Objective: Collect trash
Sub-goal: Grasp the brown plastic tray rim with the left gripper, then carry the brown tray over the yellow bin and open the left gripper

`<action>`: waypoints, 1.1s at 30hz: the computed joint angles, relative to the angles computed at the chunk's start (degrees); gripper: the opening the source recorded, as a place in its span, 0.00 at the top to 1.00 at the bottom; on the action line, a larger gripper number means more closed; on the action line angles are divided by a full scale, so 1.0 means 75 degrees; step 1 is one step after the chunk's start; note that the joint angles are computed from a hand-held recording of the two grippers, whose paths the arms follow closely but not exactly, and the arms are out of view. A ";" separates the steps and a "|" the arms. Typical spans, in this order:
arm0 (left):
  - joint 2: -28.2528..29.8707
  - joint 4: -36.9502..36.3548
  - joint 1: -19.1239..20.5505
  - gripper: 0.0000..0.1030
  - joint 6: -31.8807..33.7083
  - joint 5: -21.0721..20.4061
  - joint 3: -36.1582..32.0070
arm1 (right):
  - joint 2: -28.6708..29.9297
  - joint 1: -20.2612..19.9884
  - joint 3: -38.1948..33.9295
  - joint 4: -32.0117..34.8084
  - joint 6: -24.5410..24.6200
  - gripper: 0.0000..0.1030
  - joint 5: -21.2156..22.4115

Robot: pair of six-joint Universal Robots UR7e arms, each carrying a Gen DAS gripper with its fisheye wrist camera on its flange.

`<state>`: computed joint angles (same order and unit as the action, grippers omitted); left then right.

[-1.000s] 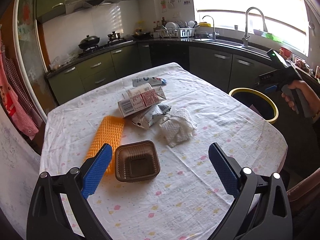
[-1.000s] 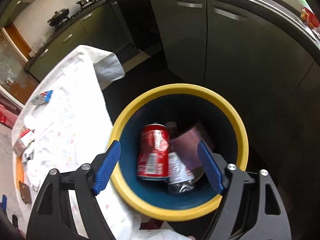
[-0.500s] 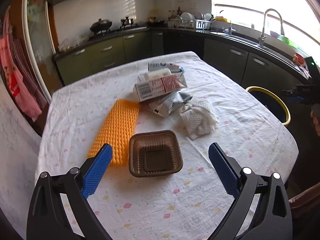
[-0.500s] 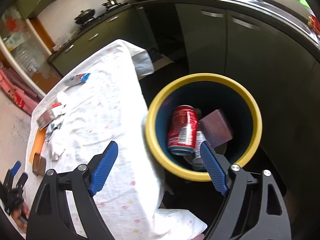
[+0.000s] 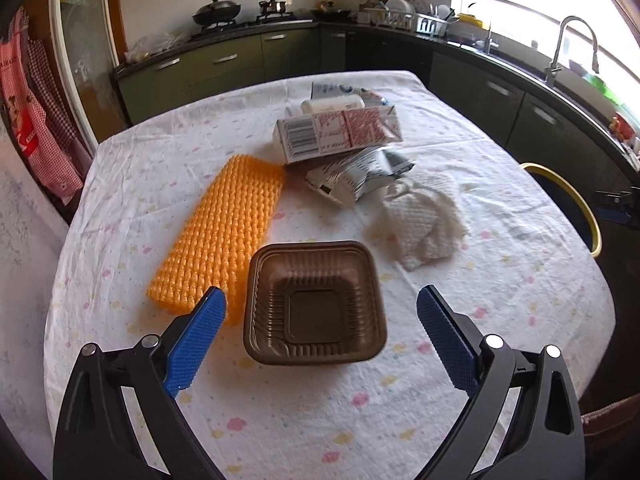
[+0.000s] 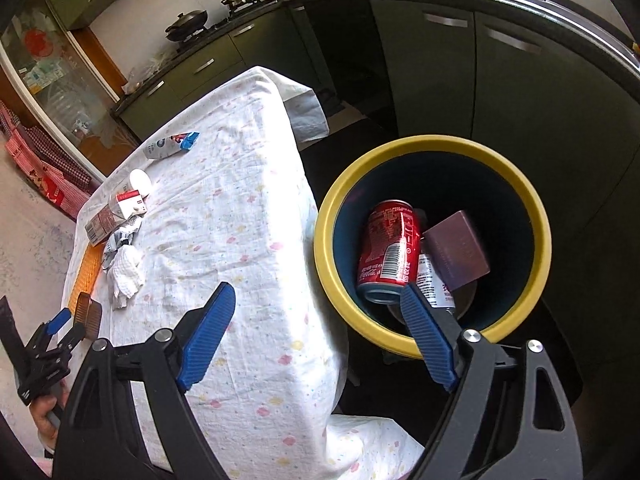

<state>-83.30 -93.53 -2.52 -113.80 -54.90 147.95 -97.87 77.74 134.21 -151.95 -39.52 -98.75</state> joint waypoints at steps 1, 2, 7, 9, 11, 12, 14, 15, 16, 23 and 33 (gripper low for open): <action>0.0041 -0.0070 0.0080 0.09 0.0058 0.0012 0.0006 | 0.0015 -0.0011 -0.0008 0.0022 0.0001 0.22 0.0012; 0.0046 -0.0085 0.0139 0.09 0.0100 0.0018 0.0008 | 0.0020 -0.0021 -0.0011 0.0034 0.0001 0.22 0.0024; 0.0108 -0.0297 0.0279 0.22 0.0178 0.0046 0.0048 | 0.0043 -0.0039 -0.0017 0.0051 0.0001 0.22 0.0048; 0.0168 -0.0446 0.0395 0.27 0.0284 0.0026 0.0057 | 0.0045 -0.0059 -0.0032 0.0120 -0.0002 0.22 0.0082; 0.0221 -0.0603 0.0518 0.27 0.0349 -0.0001 0.0080 | 0.0063 -0.0066 -0.0033 0.0152 0.0001 0.22 0.0100; 0.0235 -0.0655 0.0543 0.27 0.0347 0.0002 0.0097 | 0.0064 -0.0063 -0.0028 0.0153 0.0005 0.22 0.0099; 0.0222 -0.0730 0.0559 0.28 0.0378 0.0060 0.0126 | 0.0073 -0.0063 -0.0024 0.0162 0.0018 0.22 0.0091; 0.0235 -0.0746 0.0562 0.31 0.0400 0.0076 0.0127 | 0.0074 -0.0063 -0.0021 0.0162 0.0021 0.22 0.0085; 0.0268 -0.0764 0.0583 0.32 0.0442 0.0087 0.0114 | 0.0066 -0.0064 -0.0013 0.0164 0.0021 0.22 0.0090; 0.0486 -0.0792 0.0471 0.32 0.0538 0.0118 -0.0027 | 0.0009 -0.0113 0.0033 0.0191 0.0006 0.22 0.0185; 0.1125 -0.1191 0.0301 0.32 0.1200 0.0509 -0.0561 | -0.0186 -0.0339 0.0066 0.0220 -0.0022 0.22 0.0330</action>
<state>-74.86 -102.46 -0.26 -104.81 -51.08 143.73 -99.27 75.19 134.70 -150.30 -39.68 -96.28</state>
